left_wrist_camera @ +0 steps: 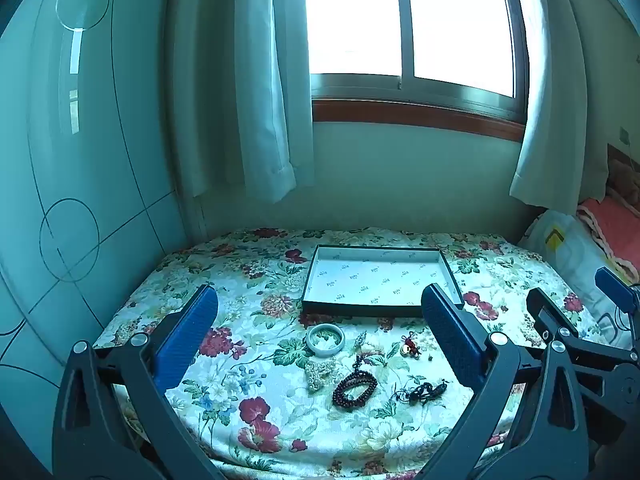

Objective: Organize jewelry

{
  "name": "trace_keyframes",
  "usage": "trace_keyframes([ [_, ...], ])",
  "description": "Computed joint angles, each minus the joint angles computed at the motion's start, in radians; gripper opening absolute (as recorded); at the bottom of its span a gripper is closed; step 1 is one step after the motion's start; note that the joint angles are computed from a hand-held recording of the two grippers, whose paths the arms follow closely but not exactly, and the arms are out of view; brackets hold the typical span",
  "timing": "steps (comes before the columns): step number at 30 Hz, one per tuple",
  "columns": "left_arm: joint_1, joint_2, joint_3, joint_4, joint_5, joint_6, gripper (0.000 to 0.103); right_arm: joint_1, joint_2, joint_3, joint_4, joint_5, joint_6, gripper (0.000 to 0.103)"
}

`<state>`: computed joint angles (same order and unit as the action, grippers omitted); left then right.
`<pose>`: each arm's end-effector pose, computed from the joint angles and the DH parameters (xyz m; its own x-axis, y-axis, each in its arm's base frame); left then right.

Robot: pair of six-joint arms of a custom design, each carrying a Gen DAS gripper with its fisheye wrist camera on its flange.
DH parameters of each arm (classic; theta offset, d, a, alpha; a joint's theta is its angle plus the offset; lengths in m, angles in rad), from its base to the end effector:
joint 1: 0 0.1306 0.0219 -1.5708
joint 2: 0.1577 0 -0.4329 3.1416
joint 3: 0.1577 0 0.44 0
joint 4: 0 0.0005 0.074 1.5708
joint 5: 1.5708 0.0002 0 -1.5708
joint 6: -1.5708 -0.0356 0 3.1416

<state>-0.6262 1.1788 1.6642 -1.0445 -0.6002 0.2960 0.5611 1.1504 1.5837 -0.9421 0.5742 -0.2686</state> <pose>0.3341 -0.2174 0.7020 -0.4390 0.0205 -0.8983 -0.0338 0.9987 0.0393 0.3488 0.1958 0.6826 -0.4096 0.0057 -0.9122 0.0659 0.9976 -0.0233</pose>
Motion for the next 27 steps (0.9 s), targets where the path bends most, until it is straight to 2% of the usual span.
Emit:
trace_keyframes([
  [4, -0.005, 0.000, 0.001, 0.002, -0.015, 0.005, 0.101, 0.000, 0.000, -0.001, 0.003, -0.001, -0.001, 0.099],
  [27, 0.013, -0.012, -0.018, 0.006, 0.014, 0.008, 0.101, -0.002, -0.001, -0.007, 0.012, -0.001, 0.003, 0.099],
])
